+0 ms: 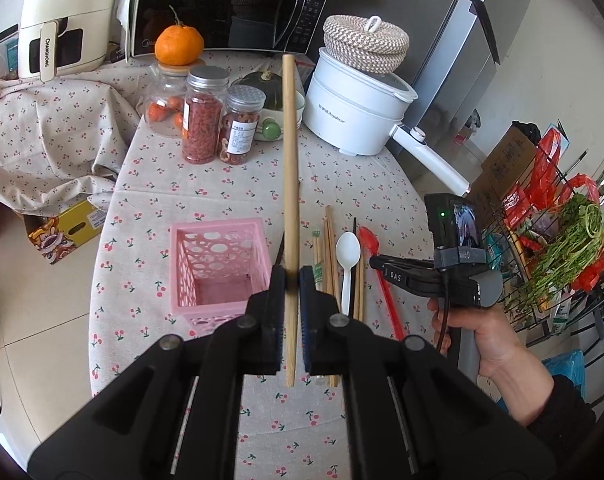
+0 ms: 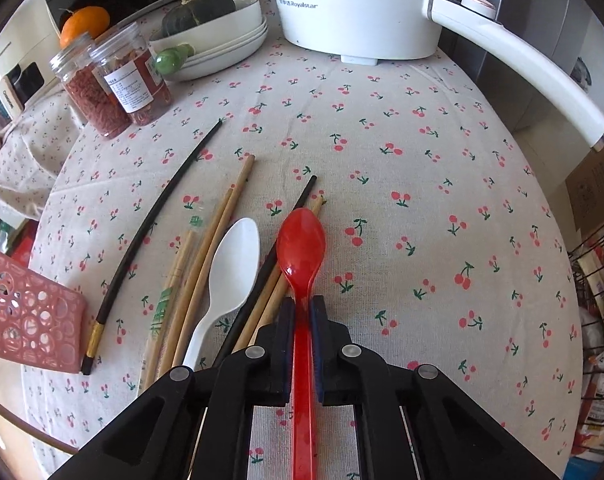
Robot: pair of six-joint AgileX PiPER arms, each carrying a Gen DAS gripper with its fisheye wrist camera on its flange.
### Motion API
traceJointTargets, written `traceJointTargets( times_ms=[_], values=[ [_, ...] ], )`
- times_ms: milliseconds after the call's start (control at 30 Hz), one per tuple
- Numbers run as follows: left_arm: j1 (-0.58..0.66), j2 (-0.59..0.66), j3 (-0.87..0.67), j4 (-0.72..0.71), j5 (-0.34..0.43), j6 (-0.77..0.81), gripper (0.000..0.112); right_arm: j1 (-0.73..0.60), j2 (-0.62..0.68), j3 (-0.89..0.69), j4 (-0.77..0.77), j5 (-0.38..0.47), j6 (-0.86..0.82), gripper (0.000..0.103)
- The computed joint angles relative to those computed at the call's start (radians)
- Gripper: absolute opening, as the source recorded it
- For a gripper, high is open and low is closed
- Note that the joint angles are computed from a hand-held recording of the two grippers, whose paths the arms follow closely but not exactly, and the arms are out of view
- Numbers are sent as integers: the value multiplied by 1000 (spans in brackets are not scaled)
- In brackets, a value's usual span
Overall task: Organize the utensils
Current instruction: 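Carry the chopstick into the pink holder and open the left gripper while the right gripper carries the spoon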
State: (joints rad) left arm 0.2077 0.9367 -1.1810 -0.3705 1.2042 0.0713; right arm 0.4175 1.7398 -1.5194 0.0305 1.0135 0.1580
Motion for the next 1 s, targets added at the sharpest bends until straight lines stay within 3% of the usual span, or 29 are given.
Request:
traceJointTargets(
  times_ms=[267,367,500,600,867,1000],
  values=[
    [161,-66,-84,-112,-9,116,8,-89,-153,47,154,-65,-111,8],
    [249,-89,-84,-161,-61,157,8,-97,-205,58,175,-86,-136,8],
    [124,-100,-28,24,-247,38,8,-98,-261,75,202,-111,-151,8],
    [46,-71,26,145,-331,-48,8,-89,-283,76,223,-129,-153,8],
    [-12,-6,95,217,-363,-83,9,-31,-333,92,238,-179,-130,8],
    [-14,11,88,217,-328,-94,36,1,-330,89,230,-179,-116,8]
  ],
)
